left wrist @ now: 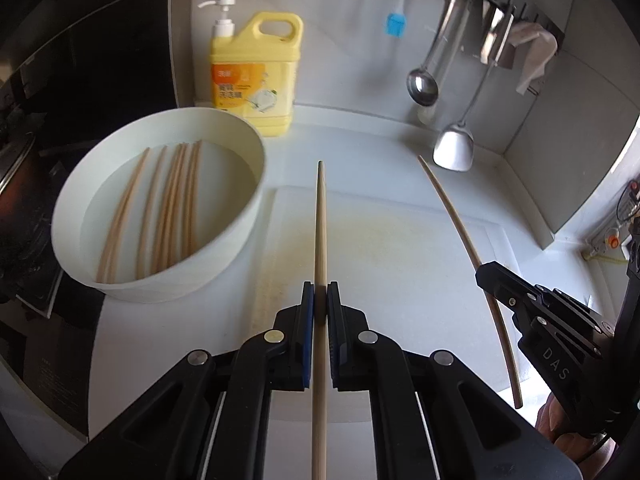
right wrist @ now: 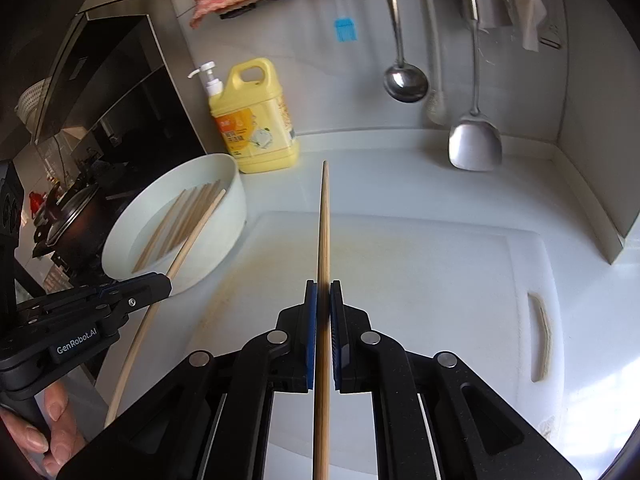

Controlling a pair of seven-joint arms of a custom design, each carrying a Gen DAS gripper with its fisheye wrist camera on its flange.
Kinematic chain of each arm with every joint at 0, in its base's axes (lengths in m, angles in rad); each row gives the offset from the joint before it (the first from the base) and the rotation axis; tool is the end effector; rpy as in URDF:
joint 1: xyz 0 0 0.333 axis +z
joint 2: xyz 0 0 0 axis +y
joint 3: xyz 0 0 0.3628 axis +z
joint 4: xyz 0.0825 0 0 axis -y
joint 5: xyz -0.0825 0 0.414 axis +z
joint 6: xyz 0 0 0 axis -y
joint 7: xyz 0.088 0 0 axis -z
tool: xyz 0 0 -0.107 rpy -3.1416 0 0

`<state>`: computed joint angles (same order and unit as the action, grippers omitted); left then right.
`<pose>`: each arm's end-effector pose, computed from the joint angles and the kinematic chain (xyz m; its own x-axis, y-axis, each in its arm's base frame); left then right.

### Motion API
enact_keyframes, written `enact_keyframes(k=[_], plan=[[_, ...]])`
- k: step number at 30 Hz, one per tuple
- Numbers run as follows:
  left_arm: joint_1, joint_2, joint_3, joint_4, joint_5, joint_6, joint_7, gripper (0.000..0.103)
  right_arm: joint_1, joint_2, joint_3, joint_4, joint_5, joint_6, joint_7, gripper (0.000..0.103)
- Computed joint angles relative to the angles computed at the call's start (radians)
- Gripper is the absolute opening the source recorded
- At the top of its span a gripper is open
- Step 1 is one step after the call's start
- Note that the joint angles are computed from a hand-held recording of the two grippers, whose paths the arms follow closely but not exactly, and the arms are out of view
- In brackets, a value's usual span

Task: Organize utensils
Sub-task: 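Lift both held chopsticks and carry them over the white water bowl, then open the left gripper while the right gripper opens, dropping chopsticks into the bowl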

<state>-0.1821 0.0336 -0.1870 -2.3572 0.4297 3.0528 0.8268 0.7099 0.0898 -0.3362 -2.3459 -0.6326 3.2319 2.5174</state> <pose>0.5176 -0.2345 0.4118 -0.0949 -0.9806 0.1714 -0.8012 -0.0269 -0.5978 0.5080 0.2640 0.4023 0.1787 -0.9573 -0.2271 -0.7437 0.0196 -0.6682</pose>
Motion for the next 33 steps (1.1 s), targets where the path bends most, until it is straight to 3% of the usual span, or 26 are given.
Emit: enact_keyframes(k=[2, 4, 7, 10, 13, 16, 19, 27, 33], plan=[[0.022, -0.023, 0.025, -0.013, 0.036, 0.014, -0.029, 0.007, -0.072, 0.028, 0.115, 0.052, 0.092, -0.01, -0.096, 0.006], [0.049, -0.033, 0.038, -0.013, 0.026, 0.014, -0.008, 0.007, -0.107, 0.065, 0.19, 0.116, 0.166, -0.026, -0.171, 0.006], [0.089, -0.031, 0.057, -0.001, -0.046, 0.031, 0.093, 0.007, -0.077, 0.139, 0.205, 0.244, 0.218, -0.062, -0.214, 0.006], [0.134, -0.007, 0.059, 0.032, -0.205, 0.039, 0.278, 0.007, -0.105, 0.227, 0.275, 0.395, 0.308, -0.107, -0.285, 0.006], [0.195, 0.038, 0.036, 0.087, -0.35, 0.039, 0.456, 0.007, -0.047, 0.318, 0.239, 0.549, 0.341, -0.159, -0.297, 0.006], [0.285, 0.101, -0.035, 0.16, -0.521, 0.008, 0.655, 0.007, -0.028, 0.411, 0.238, 0.695, 0.402, -0.218, -0.32, 0.006], [0.34, 0.164, -0.073, 0.229, -0.594, -0.041, 0.754, 0.007, -0.014, 0.503, 0.236, 0.825, 0.461, -0.306, -0.34, 0.006], [0.342, 0.283, -0.059, 0.333, -0.594, -0.141, 0.791, 0.007, -0.026, 0.65, 0.268, 1.018, 0.539, -0.49, -0.377, 0.006], [0.327, 0.333, -0.038, 0.369, -0.547, -0.183, 0.748, 0.007, -0.057, 0.704, 0.311, 1.081, 0.584, -0.558, -0.435, 0.006]])
